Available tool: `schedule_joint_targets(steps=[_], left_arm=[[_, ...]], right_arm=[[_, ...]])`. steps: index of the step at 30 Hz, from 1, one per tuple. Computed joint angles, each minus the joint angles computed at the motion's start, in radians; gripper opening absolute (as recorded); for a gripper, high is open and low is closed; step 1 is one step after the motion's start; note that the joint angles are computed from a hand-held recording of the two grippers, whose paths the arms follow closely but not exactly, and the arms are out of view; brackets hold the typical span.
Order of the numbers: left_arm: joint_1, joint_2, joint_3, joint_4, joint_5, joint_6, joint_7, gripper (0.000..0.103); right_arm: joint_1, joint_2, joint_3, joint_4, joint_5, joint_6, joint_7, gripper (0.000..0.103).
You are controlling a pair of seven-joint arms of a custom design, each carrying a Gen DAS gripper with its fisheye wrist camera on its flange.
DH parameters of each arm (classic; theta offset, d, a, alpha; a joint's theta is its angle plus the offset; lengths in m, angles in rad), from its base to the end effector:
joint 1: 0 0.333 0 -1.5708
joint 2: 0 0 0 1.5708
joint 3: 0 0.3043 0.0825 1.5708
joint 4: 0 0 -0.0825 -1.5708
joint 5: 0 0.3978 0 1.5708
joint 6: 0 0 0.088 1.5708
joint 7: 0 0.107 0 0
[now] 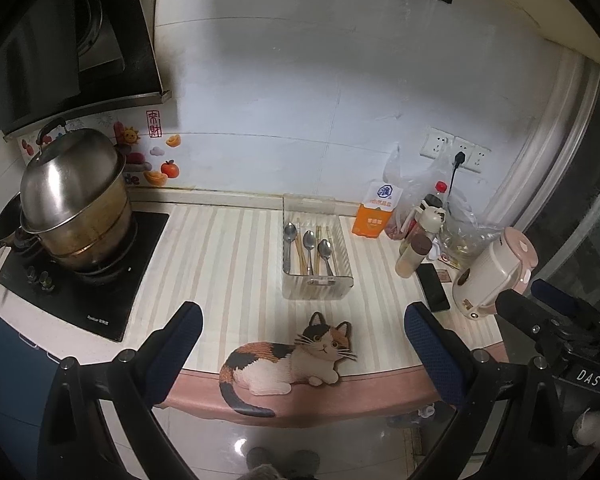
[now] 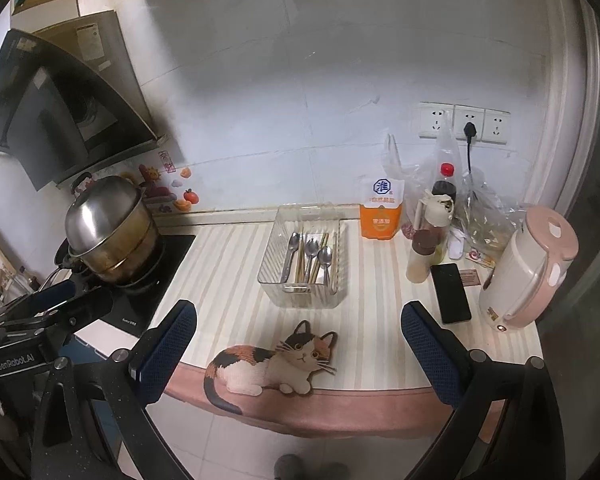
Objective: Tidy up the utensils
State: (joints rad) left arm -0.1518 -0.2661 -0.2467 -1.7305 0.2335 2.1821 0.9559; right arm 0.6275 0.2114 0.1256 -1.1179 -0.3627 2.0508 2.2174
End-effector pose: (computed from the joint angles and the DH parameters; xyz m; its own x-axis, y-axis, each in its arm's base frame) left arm 0.4797 -0.2167 0.7465 0.0876 -0.9886 0.1227 -0.7178 -0.1480 -0.6803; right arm 0.4937 0.4182 0.7701 0.1906 -0.9732 -0.1284 -0.7119 -0.0469 -0.7007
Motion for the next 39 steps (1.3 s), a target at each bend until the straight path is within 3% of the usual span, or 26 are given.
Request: schedule_joint_targets(steps=[14, 39], left_arm=[[-0.001, 0.004, 0.013, -0.008, -0.029, 0.003, 0.031, 0.103], [-0.003, 0.02, 0.021, 0.004, -0.062, 0.002, 0.084, 0.103]], right_arm=[[0.015, 0.049, -0.009, 0.064, 0.014, -0.022, -0.012, 0.103], [0.01, 0.038, -0.01, 0.036, 0.033, -0.014, -0.016, 0.103]])
